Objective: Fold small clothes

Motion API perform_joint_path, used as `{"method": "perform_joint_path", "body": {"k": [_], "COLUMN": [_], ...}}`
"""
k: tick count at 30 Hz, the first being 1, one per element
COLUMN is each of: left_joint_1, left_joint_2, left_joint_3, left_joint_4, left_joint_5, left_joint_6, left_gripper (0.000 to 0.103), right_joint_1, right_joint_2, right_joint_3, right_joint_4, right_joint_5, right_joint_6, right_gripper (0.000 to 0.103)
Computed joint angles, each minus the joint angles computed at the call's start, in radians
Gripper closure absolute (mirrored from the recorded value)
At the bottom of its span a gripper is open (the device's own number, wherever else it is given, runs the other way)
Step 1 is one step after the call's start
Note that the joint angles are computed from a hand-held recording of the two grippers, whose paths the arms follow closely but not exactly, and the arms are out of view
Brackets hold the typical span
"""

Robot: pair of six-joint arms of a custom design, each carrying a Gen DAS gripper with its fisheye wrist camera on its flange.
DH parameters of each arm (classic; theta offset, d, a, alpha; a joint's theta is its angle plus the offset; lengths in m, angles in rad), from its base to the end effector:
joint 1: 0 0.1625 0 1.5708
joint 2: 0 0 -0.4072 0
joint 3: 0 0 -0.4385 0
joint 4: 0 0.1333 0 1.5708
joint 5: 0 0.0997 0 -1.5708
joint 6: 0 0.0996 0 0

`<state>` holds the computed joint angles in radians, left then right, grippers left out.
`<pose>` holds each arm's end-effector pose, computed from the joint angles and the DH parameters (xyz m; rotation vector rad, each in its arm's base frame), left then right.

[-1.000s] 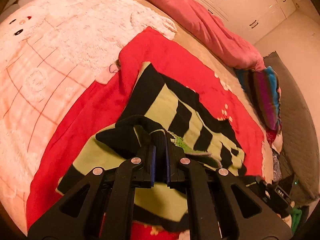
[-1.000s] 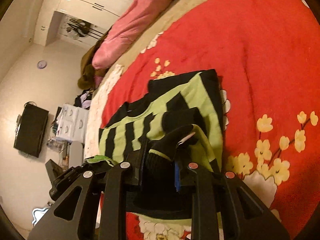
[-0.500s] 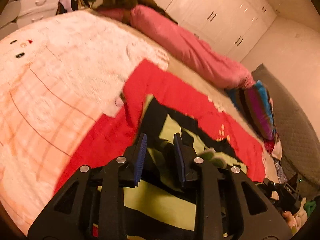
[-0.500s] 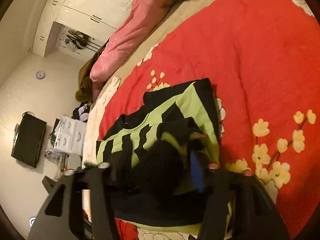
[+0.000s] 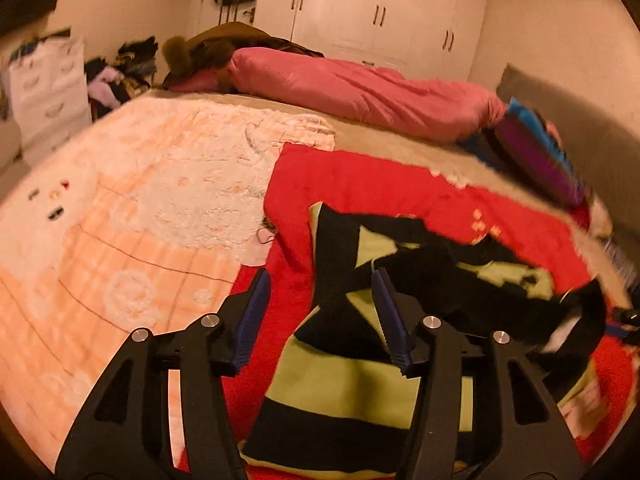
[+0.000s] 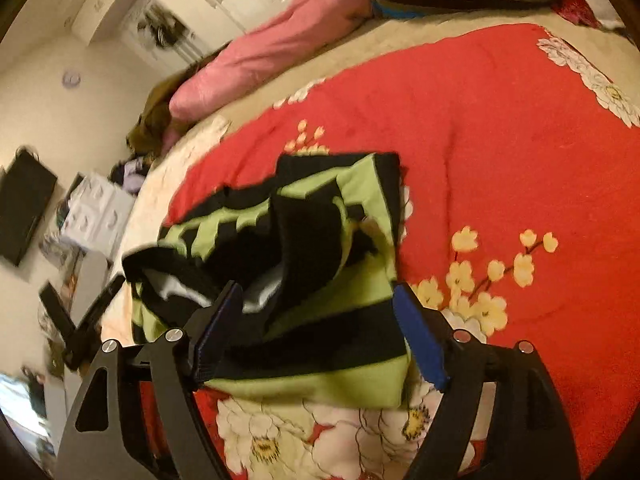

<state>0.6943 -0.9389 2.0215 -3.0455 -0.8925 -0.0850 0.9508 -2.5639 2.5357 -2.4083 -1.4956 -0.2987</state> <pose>-0.3112 -0.5139 0.0702 0.8277 2.4499 -0.8751 -0.0234 -0.2751 0.4088 -0.3711 -2.5723 1.1196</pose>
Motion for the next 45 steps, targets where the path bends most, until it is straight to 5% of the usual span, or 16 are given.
{"method": "perform_joint_path", "body": {"k": [2,5,6,7,9,12,16,18,20,22,24,27,32,38,45], "left_joint_1": [0.001,-0.001,-0.002,-0.001,-0.001,0.001,0.011,0.012,0.019,0.023,0.029,0.037,0.045,0.041,0.048], "left_joint_2": [0.004,0.017,0.02,0.021,0.026,0.029,0.032,0.034,0.034,0.033,0.033,0.033,0.039,0.06,0.08], "left_joint_3": [-0.001,-0.004,-0.003,-0.004,-0.004,-0.005,-0.008,-0.009,-0.011,-0.011,-0.013,-0.016,-0.02,-0.031,-0.046], "left_joint_4": [0.0,-0.02,-0.025,-0.025,-0.027,-0.024,-0.025,-0.024,-0.019,-0.012,-0.014,-0.016,-0.018,-0.01,-0.004], "left_joint_5": [-0.008,-0.011,-0.01,-0.016,-0.013,-0.012,-0.029,-0.028,-0.035,-0.038,-0.045,-0.061,-0.084,-0.094,-0.104], "left_joint_6": [0.006,0.028,0.031,0.034,0.038,0.036,0.025,0.022,0.012,0.004,-0.003,-0.013,-0.015,0.008,0.0], "left_gripper": [0.058,0.058,0.058,0.058,0.058,0.058,0.058,0.058,0.058,0.058,0.058,0.058,0.058,0.058,0.058], "right_joint_1": [0.001,0.058,0.101,0.118,0.097,0.028,-0.035,-0.047,-0.066,-0.084,-0.089,-0.087,-0.046,0.13,0.17], "right_joint_2": [0.0,0.067,0.123,0.148,0.173,0.188,0.241,0.291,0.328,0.319,0.298,0.263,0.267,0.406,0.535], "right_joint_3": [-0.004,-0.02,-0.036,-0.046,-0.065,-0.085,-0.098,-0.112,-0.124,-0.118,-0.102,-0.083,-0.071,-0.088,-0.134], "right_joint_4": [0.036,0.006,-0.016,-0.013,0.017,-0.005,-0.136,-0.211,-0.253,-0.272,-0.298,-0.298,-0.322,-0.464,-0.489], "right_joint_5": [0.029,-0.031,-0.092,-0.115,-0.07,0.109,0.239,0.241,0.26,0.278,0.274,0.233,0.101,-0.165,-0.254], "right_joint_6": [-0.001,0.043,0.065,0.075,0.104,0.169,0.309,0.36,0.388,0.382,0.333,0.232,0.085,-0.115,-0.121], "right_gripper": [0.025,0.026,0.034,0.066,0.094,0.099,0.098,0.095,0.082,0.056,0.05,0.036,0.036,0.036,0.036]}}
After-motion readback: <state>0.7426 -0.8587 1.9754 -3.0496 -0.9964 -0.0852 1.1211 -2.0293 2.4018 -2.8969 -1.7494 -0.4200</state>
